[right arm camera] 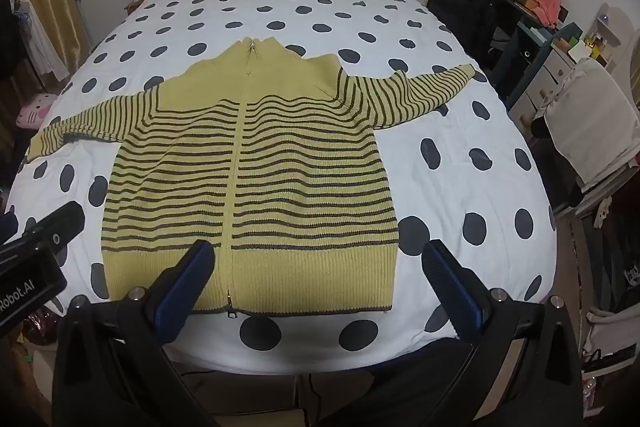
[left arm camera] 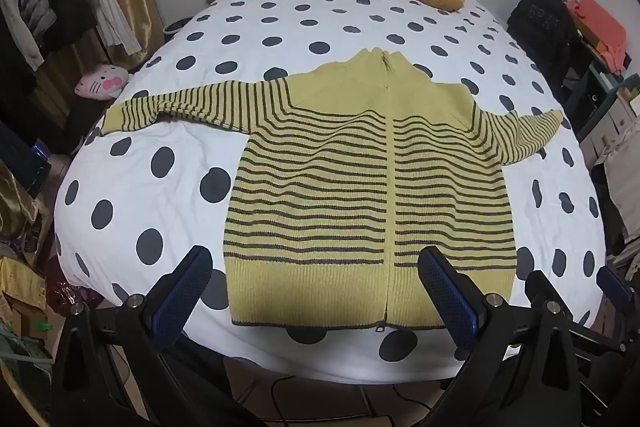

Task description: Fold large clothes

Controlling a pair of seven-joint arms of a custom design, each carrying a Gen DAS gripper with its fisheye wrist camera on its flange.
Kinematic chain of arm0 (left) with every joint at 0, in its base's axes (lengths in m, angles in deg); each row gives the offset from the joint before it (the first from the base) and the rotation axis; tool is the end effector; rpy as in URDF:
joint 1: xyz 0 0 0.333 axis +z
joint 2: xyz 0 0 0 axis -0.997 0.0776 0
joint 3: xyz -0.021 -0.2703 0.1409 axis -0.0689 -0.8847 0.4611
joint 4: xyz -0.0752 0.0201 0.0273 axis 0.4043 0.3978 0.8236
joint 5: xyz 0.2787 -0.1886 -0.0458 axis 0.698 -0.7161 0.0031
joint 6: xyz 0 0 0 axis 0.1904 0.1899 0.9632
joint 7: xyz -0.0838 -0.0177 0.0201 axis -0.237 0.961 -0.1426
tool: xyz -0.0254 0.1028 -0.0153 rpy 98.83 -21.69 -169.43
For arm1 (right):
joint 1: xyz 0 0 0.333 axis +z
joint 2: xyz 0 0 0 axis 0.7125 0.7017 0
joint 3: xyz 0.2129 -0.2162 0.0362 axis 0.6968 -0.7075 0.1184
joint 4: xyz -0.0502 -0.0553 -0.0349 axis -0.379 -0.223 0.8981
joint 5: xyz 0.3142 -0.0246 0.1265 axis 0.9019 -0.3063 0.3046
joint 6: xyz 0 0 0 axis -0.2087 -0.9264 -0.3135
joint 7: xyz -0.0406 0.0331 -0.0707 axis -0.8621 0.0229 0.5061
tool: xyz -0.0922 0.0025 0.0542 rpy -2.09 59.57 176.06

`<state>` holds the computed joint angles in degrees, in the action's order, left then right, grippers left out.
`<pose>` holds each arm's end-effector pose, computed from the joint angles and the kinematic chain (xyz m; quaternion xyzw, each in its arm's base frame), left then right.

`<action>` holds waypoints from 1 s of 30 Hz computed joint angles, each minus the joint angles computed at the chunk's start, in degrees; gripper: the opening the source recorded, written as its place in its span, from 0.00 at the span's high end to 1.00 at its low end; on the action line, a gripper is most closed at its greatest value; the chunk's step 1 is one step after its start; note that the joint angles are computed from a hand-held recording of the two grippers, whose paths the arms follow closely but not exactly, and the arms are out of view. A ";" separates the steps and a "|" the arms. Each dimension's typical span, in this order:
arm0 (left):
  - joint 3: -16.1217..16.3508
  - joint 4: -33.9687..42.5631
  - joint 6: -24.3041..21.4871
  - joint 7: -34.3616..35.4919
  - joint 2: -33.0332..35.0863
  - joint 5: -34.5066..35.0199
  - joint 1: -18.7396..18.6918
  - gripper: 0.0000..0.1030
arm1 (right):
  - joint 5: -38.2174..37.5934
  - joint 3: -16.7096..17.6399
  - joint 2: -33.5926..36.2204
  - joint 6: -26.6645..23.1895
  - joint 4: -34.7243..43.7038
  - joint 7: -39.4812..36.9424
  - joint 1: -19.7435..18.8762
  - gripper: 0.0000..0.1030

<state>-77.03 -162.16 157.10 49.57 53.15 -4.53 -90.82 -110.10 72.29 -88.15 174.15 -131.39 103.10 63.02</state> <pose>0.4830 -0.1193 0.6246 -0.7485 0.6085 -0.1654 0.2055 0.4749 0.2102 0.6216 -0.6774 0.6834 -0.2221 0.1577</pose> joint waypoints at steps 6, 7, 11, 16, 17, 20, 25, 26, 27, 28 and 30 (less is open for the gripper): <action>-0.16 -0.13 -0.08 -0.33 -0.14 -0.08 -0.22 0.00 | -0.14 0.03 -0.60 1.77 -0.98 -0.01 -0.24 0.00; -0.11 -0.20 -0.05 -0.18 -0.18 -0.42 -0.30 0.00 | -0.19 0.06 -0.66 1.87 -1.06 -0.14 -0.25 0.00; 0.91 -0.70 -0.27 1.80 -0.80 -1.55 0.45 0.00 | 2.02 -0.38 -0.64 2.01 -1.08 -1.09 -0.61 0.00; -0.13 -0.88 -0.84 0.04 -0.90 -0.09 0.56 0.00 | 1.73 0.44 -0.55 1.09 -0.66 -0.55 -0.62 0.00; -0.05 -1.03 -0.84 0.02 -1.02 -0.14 0.48 0.00 | 1.71 0.37 -0.55 1.12 -0.66 -0.52 -0.53 0.00; -0.01 -1.19 -1.06 -0.30 -1.19 -0.03 0.34 0.00 | 1.70 0.34 -0.62 1.28 -0.74 -0.39 -0.27 0.00; 0.08 -1.08 -1.10 -0.56 -1.22 0.10 0.25 0.00 | 1.73 0.28 -0.52 1.20 -0.53 -0.28 -0.03 0.00; 0.15 -1.07 -1.04 -0.49 -1.24 -0.04 0.25 0.00 | 1.85 0.25 -0.60 1.09 -0.47 -0.39 -0.02 0.00; 0.14 -1.03 -1.15 -0.57 -1.23 -0.08 0.24 0.00 | 1.84 0.29 -0.58 1.02 -0.42 -0.28 0.01 0.00; 0.12 -0.96 -1.27 -0.59 -1.18 -0.13 0.21 0.00 | 1.85 0.30 -0.56 1.08 -0.40 -0.27 0.03 0.00; 0.15 -0.89 -1.36 -0.48 -1.09 -0.33 0.16 0.00 | 1.70 0.31 -0.54 1.06 -0.40 -0.25 0.03 0.00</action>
